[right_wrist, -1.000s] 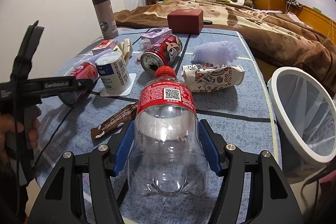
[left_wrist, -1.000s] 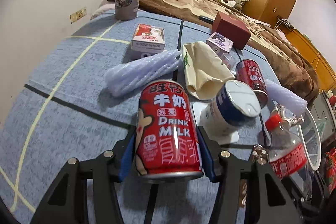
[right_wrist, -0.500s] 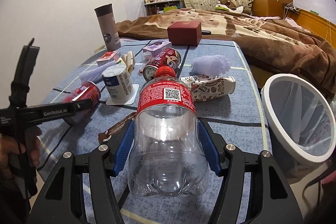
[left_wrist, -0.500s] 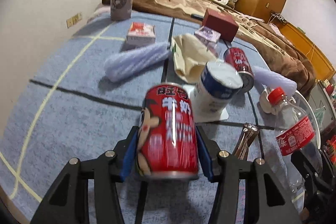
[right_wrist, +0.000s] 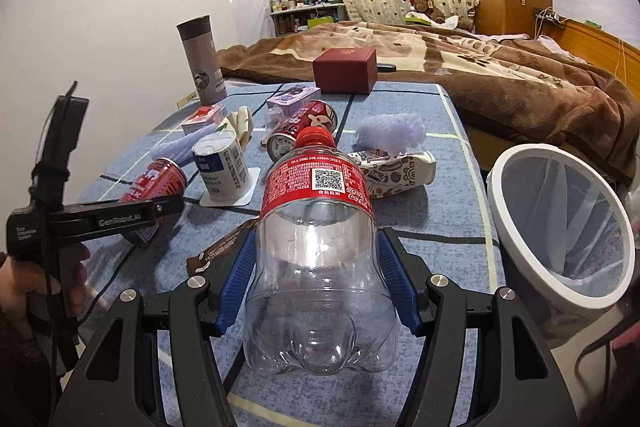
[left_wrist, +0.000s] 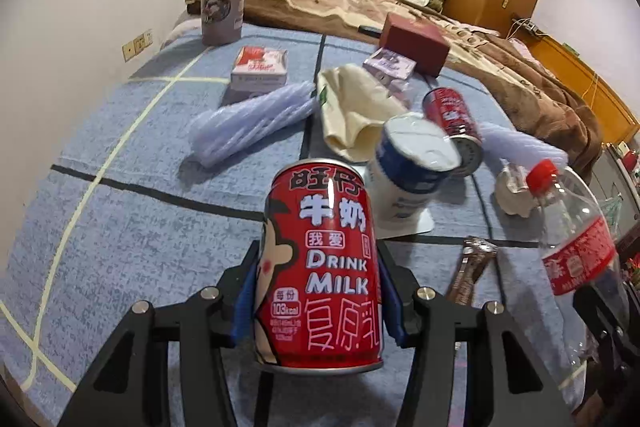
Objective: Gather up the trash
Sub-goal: 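Grasp the red Drink Milk can with the left gripper while the right gripper holds the bottle, then carry the bottle and can over the wastebasket and open both grippers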
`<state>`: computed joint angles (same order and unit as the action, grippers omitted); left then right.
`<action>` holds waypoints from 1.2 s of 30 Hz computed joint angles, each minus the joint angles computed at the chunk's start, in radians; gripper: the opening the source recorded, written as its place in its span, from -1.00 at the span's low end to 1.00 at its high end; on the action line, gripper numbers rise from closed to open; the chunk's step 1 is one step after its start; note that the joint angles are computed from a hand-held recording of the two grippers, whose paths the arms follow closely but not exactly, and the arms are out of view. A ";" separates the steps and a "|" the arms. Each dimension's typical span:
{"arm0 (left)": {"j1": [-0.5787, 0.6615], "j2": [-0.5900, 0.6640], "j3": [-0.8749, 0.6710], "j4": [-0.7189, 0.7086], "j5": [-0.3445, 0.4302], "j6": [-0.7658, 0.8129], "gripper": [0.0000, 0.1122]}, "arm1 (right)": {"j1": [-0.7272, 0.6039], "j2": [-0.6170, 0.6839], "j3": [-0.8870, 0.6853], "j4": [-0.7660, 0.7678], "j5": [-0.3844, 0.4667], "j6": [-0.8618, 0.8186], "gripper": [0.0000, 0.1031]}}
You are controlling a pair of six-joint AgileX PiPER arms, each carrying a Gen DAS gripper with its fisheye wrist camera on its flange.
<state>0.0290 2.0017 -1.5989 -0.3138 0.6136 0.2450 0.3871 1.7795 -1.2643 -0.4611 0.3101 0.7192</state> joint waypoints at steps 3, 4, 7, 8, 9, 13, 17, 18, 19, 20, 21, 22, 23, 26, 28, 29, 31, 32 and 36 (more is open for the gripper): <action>0.000 -0.041 0.027 -0.031 -0.006 0.026 -0.03 | -0.007 -0.013 0.013 0.003 -0.010 0.000 0.22; -0.002 -0.053 0.035 -0.039 -0.010 0.032 -0.03 | -0.009 -0.021 0.022 -0.008 -0.014 0.012 0.22; -0.017 -0.089 0.048 -0.047 -0.015 0.049 -0.03 | -0.026 -0.052 0.047 -0.012 -0.029 0.020 0.22; -0.023 -0.097 0.047 -0.052 -0.012 0.053 -0.03 | -0.030 -0.060 0.054 -0.023 -0.033 0.031 0.22; -0.029 -0.103 0.042 -0.068 -0.004 0.065 -0.03 | -0.036 -0.070 0.062 -0.043 -0.034 0.051 0.22; -0.072 -0.112 0.012 -0.102 0.008 0.094 -0.03 | -0.066 -0.104 0.085 -0.091 -0.031 0.097 0.23; -0.127 -0.094 -0.039 -0.100 0.028 0.086 -0.03 | -0.105 -0.134 0.106 -0.144 -0.018 0.150 0.23; -0.143 -0.084 -0.059 -0.101 0.038 0.086 -0.03 | -0.114 -0.139 0.110 -0.156 -0.013 0.164 0.23; -0.157 -0.077 -0.072 -0.101 0.045 0.086 -0.03 | -0.126 -0.145 0.116 -0.170 -0.009 0.179 0.23; -0.171 -0.070 -0.087 -0.102 0.053 0.084 -0.03 | -0.137 -0.149 0.117 -0.180 -0.002 0.192 0.23; -0.190 -0.059 -0.108 -0.100 0.062 0.084 -0.03 | -0.144 -0.153 0.118 -0.180 0.005 0.195 0.23; -0.208 -0.049 -0.127 -0.096 0.066 0.083 -0.03 | -0.159 -0.159 0.124 -0.179 0.008 0.193 0.23; -0.224 -0.034 -0.151 -0.094 0.074 0.084 -0.03 | -0.169 -0.164 0.127 -0.178 0.012 0.191 0.23; -0.278 0.031 -0.258 -0.090 0.132 0.066 -0.03 | -0.210 -0.169 0.129 -0.163 0.026 0.176 0.23; -0.313 0.068 -0.319 -0.090 0.163 0.057 -0.03 | -0.248 -0.171 0.131 -0.137 0.028 0.152 0.23; -0.333 0.094 -0.364 -0.083 0.185 0.048 -0.03 | -0.266 -0.169 0.129 -0.123 0.033 0.136 0.23; -0.371 0.144 -0.452 -0.080 0.235 0.043 -0.03 | -0.290 -0.161 0.119 -0.095 0.048 0.109 0.23; -0.385 0.168 -0.490 -0.081 0.256 0.041 -0.03 | -0.307 -0.157 0.117 -0.101 0.055 0.115 0.23; -0.447 0.290 -0.702 -0.053 0.367 -0.020 -0.03 | -0.355 -0.143 0.106 -0.074 0.078 0.079 0.23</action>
